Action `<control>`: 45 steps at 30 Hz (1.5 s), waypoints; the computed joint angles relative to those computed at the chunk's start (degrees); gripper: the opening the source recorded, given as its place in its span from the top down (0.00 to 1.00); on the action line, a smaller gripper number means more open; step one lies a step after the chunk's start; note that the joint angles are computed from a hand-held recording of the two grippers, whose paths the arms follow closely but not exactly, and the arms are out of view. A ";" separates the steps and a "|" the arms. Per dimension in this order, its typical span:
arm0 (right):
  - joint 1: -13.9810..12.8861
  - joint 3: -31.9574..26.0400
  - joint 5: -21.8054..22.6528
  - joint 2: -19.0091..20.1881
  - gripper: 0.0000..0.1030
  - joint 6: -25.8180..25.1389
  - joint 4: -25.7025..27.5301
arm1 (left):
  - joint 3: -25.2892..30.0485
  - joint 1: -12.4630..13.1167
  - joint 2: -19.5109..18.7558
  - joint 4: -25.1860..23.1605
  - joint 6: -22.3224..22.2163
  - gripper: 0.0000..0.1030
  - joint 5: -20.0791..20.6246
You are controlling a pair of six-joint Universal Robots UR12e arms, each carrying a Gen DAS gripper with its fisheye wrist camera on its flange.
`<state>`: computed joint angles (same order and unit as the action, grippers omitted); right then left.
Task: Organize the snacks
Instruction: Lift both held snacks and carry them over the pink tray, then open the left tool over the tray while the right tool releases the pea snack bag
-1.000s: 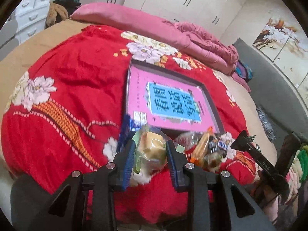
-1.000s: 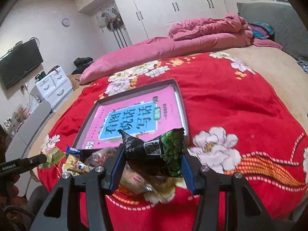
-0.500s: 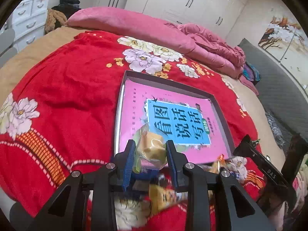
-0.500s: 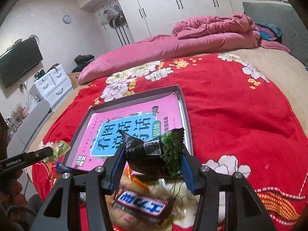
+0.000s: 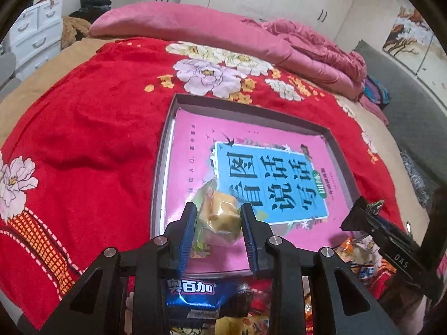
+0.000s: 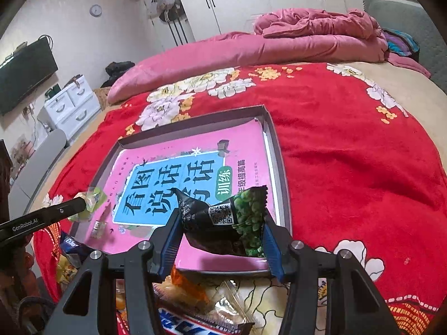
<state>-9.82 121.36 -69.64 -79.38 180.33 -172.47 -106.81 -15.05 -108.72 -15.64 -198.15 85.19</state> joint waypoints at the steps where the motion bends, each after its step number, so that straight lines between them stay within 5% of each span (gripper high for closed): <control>1: 0.07 -0.11 -0.18 0.12 0.48 -0.04 0.21 | 0.17 -0.15 -0.18 -0.39 0.45 0.68 0.31; 14: 0.82 -0.69 -2.50 0.72 0.48 -2.00 4.03 | 1.36 -1.52 -1.40 -1.94 3.51 0.67 2.98; 33: 0.06 0.31 -0.63 -0.02 0.46 -1.28 2.80 | 1.42 -1.51 -1.58 -3.30 4.11 0.62 1.39; 45: 0.04 1.07 -1.44 -0.70 0.39 -0.90 -0.37 | 1.07 -1.31 -1.03 -2.49 3.22 0.51 1.19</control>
